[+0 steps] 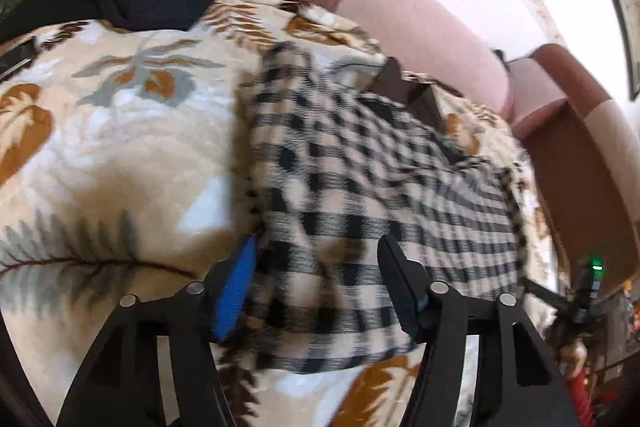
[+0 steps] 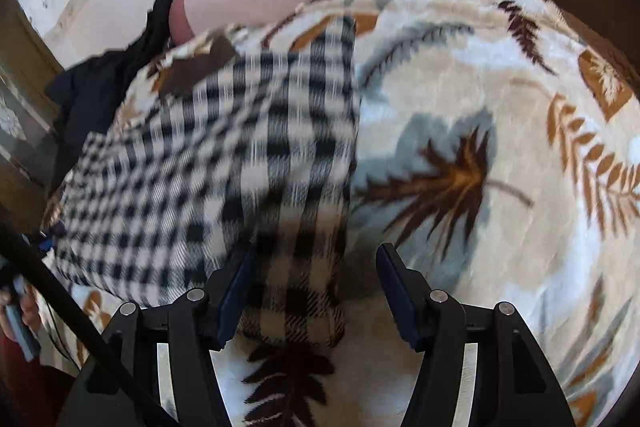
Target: Fold large clothes
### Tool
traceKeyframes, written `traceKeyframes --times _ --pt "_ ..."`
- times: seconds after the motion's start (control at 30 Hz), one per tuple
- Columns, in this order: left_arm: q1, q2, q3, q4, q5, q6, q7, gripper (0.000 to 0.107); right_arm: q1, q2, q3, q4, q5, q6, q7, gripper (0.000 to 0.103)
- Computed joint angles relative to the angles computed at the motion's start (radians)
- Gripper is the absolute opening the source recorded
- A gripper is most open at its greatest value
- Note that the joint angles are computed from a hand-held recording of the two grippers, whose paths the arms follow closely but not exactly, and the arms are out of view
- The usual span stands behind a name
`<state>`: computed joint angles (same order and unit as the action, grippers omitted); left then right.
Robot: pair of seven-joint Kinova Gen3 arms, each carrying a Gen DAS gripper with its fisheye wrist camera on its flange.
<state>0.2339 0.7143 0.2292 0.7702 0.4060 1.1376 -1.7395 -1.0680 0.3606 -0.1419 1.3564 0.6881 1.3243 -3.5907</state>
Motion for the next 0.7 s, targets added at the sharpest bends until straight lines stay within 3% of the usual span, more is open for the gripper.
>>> traceKeyframes --times 0.03,0.07,0.1,0.13,0.17,0.2,0.27,0.33,0.43,0.53,0.63,0.7 --pt "0.001 0.005 0.010 -0.003 -0.001 0.009 0.000 0.064 0.008 0.003 -0.001 0.012 -0.004 -0.031 -0.010 0.067" --pt "0.011 0.002 0.004 0.004 -0.009 0.009 0.004 0.064 0.005 0.004 0.008 0.020 -0.007 -0.052 -0.014 0.059" --pt "0.039 0.003 -0.020 -0.004 -0.033 0.023 0.012 0.064 0.016 0.007 -0.001 0.027 -0.001 -0.078 -0.019 0.038" --pt "0.084 0.008 -0.063 -0.030 -0.074 0.053 0.022 0.046 0.038 0.010 -0.028 0.026 0.010 -0.089 -0.019 0.030" --pt "0.116 0.009 -0.090 -0.043 -0.113 0.072 0.015 0.009 0.046 0.018 -0.037 0.010 0.010 -0.083 -0.004 0.018" --pt "0.129 0.001 -0.100 -0.040 -0.136 0.080 0.013 0.006 0.058 0.025 -0.064 -0.007 0.025 -0.061 0.002 0.012" --pt "0.099 -0.041 -0.069 0.008 -0.133 0.057 0.030 0.006 0.059 0.001 -0.078 0.007 0.039 -0.061 -0.034 0.010" --pt "0.036 -0.089 -0.025 0.080 -0.083 0.026 0.001 0.006 -0.005 -0.049 -0.018 0.065 0.040 -0.085 -0.116 0.009" --pt "0.011 -0.118 -0.024 0.125 -0.059 0.044 -0.001 0.006 -0.077 -0.105 0.022 0.142 0.040 -0.111 -0.238 0.008" --pt "0.050 -0.104 -0.060 0.124 -0.118 0.067 0.043 0.006 -0.033 -0.087 -0.061 0.142 -0.015 -0.077 -0.274 0.007" --pt "0.048 -0.085 -0.057 0.108 -0.123 0.085 0.067 0.008 -0.033 -0.079 -0.086 0.133 -0.014 -0.042 -0.312 0.008" --pt "0.021 -0.086 -0.041 0.108 -0.101 0.086 0.056 0.011 -0.076 -0.060 -0.047 0.082 -0.035 0.037 -0.277 0.025"
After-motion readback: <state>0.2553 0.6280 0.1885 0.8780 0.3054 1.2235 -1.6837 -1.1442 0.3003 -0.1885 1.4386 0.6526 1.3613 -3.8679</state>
